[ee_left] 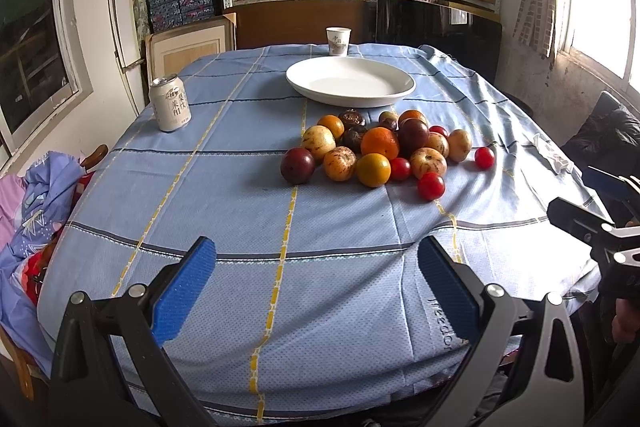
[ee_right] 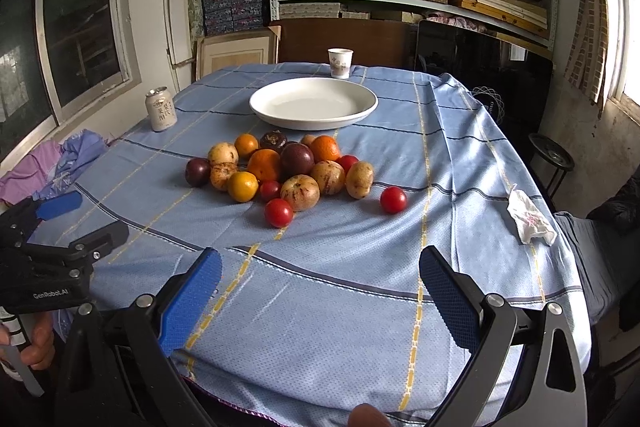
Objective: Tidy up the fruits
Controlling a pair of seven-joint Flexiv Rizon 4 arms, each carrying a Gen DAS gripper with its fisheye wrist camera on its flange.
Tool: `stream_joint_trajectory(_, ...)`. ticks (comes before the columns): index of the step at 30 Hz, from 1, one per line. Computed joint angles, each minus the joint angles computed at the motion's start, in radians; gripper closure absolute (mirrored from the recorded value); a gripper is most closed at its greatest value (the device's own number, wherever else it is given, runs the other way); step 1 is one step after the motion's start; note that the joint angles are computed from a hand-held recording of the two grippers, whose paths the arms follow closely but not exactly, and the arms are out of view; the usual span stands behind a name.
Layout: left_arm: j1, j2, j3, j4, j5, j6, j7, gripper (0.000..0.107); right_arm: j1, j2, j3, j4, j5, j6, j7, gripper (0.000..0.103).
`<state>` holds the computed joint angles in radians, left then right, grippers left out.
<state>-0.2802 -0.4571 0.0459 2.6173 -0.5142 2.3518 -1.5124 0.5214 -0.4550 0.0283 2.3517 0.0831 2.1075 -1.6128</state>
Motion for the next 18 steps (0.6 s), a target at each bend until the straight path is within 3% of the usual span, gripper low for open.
stream_joint_trajectory(3, 0.013, -0.002, -0.001, -0.003, 0.012, -0.006, -0.007, 0.008, -0.026, -0.012, 0.023, 0.001, -0.016, 0.050, 0.002, 0.004)
stream_joint_trajectory(9, 0.062, -0.018, -0.003, -0.011, 0.079, -0.009, -0.044, 0.008, -0.157, -0.100, 0.114, -0.010, -0.146, 0.238, 0.067, 0.004)
stream_joint_trajectory(11, 0.082, -0.034, 0.000, -0.021, 0.109, -0.003, -0.050, 0.008, -0.175, -0.119, 0.114, -0.018, -0.185, 0.241, 0.086, 0.004)
stream_joint_trajectory(13, 0.108, -0.047, 0.001, -0.036, 0.143, -0.005, -0.051, 0.008, -0.130, -0.147, 0.080, -0.036, -0.124, 0.264, 0.069, 0.003)
stream_joint_trajectory(16, 0.136, -0.065, 0.007, -0.064, 0.169, -0.012, -0.044, 0.008, 0.008, -0.158, -0.022, -0.080, 0.042, 0.192, -0.004, 0.003)
stream_joint_trajectory(18, 0.178, -0.077, 0.002, -0.094, 0.207, -0.031, -0.047, 0.008, 0.030, -0.172, -0.050, -0.104, 0.062, 0.162, -0.037, 0.003)
